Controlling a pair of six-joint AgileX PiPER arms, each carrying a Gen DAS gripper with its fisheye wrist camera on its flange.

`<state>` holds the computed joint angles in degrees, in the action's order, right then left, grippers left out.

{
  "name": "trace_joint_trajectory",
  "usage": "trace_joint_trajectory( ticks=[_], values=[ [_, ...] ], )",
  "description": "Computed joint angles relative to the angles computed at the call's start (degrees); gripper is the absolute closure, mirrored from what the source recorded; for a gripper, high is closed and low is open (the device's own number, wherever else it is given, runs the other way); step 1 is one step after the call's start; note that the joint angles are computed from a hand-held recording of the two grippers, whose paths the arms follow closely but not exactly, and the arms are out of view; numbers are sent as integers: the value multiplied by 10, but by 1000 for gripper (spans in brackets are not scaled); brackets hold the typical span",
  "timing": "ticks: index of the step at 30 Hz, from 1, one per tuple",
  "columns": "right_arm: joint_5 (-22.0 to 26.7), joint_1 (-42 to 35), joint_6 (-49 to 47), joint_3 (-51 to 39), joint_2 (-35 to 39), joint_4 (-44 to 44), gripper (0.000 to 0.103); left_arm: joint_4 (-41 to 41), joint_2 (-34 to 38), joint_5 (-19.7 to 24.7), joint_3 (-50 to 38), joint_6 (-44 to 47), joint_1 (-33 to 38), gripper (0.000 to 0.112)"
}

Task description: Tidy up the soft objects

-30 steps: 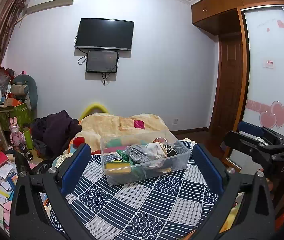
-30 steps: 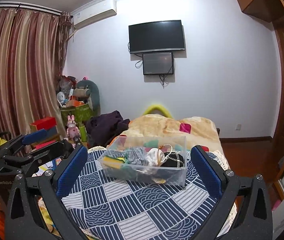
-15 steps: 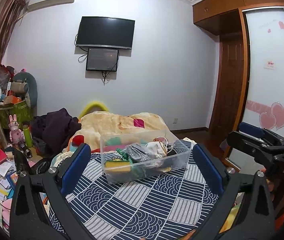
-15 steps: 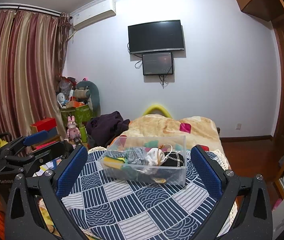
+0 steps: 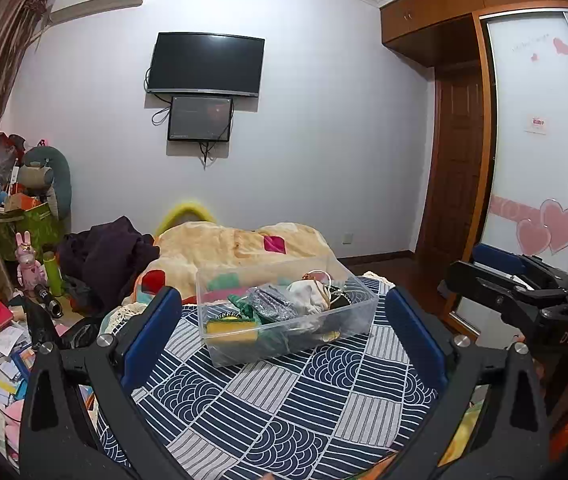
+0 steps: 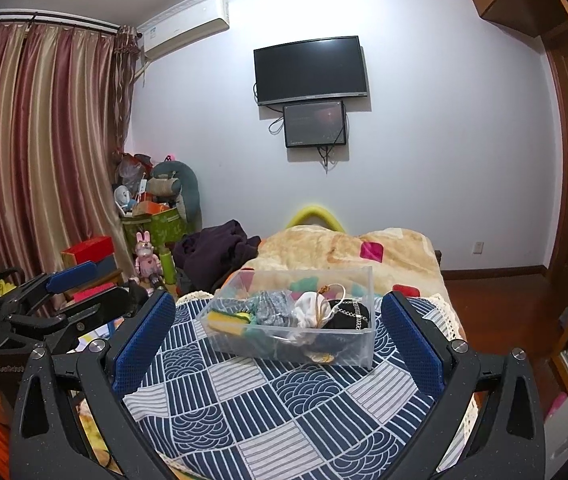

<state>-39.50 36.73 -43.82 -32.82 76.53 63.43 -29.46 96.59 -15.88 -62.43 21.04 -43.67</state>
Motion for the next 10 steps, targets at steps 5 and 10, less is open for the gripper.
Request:
trace_joint_trajectory(
  ticks=[5, 10],
  values=[
    [4, -1, 1, -4, 4, 4, 0, 7, -2, -1, 2, -9, 2, 9],
    [9, -7, 8, -5, 8, -2, 0, 3, -1, 0, 1, -2, -1, 9]
  ],
)
